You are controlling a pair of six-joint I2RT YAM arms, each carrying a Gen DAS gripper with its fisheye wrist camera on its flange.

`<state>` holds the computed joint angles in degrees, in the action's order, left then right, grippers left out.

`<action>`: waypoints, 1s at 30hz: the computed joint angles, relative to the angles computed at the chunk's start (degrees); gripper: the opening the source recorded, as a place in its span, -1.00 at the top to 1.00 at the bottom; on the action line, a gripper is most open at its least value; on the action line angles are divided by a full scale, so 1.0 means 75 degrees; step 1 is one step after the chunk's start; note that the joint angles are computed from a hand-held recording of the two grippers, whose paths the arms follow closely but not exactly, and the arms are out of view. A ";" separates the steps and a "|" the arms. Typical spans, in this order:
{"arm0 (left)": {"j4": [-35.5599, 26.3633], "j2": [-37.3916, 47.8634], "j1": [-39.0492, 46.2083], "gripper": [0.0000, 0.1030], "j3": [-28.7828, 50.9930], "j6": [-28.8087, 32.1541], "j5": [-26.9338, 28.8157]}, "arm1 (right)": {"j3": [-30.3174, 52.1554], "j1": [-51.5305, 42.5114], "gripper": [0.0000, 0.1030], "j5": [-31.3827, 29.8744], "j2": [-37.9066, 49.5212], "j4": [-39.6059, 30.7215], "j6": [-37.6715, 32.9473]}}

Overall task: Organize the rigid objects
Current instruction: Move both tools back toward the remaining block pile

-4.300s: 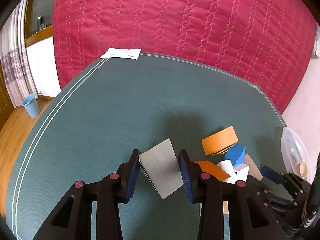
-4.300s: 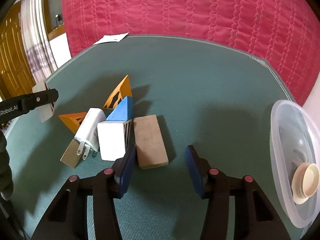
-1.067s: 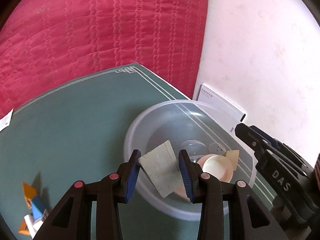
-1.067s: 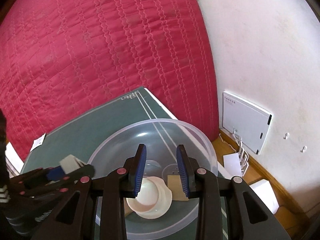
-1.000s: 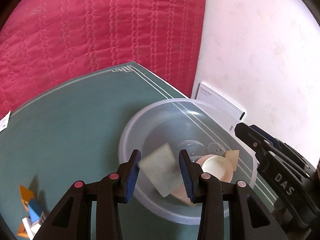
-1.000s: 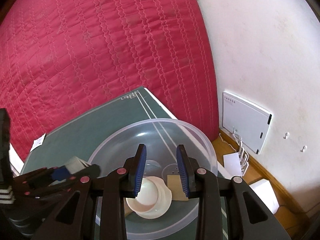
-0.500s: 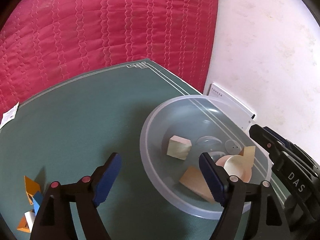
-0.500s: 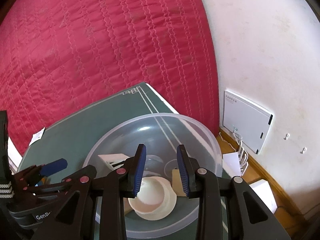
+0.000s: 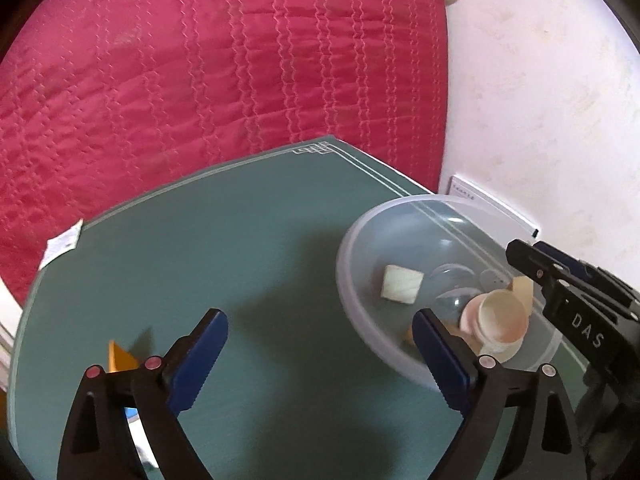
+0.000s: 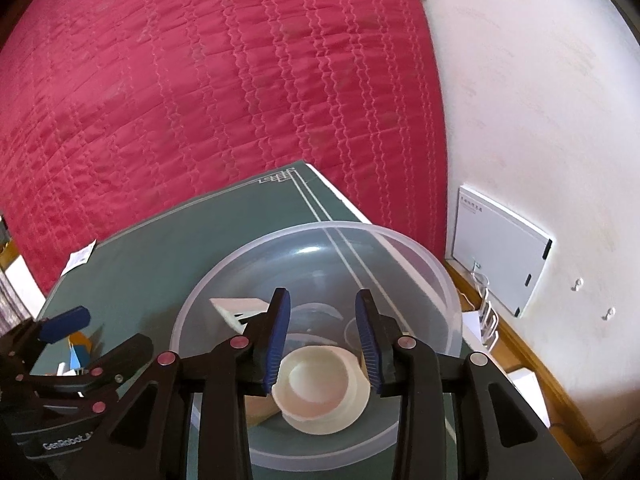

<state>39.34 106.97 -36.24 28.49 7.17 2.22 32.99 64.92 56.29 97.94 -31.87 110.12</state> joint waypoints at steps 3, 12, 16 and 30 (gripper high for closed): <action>0.0123 -0.0172 0.0224 -0.88 -0.0233 0.0033 -0.0035 | 0.0153 0.0048 0.29 0.0031 0.0122 -0.0041 -0.0133; 0.0148 -0.0744 0.1220 -0.90 -0.0773 0.0096 0.0318 | 0.0161 0.0210 0.27 -0.0091 -0.0070 0.0835 -0.1111; 0.0218 -0.0993 0.1902 -0.92 -0.1073 0.0246 0.0590 | 0.0444 0.0386 0.25 -0.0018 0.0070 0.0874 -0.1378; 0.0234 -0.0452 0.4387 -0.92 -0.1152 0.0765 0.1329 | 0.1562 0.0837 0.16 -0.0277 0.1090 0.1975 -0.3209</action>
<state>41.10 103.59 -3.33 19.86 12.91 12.19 44.71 71.20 54.21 106.12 -17.06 86.06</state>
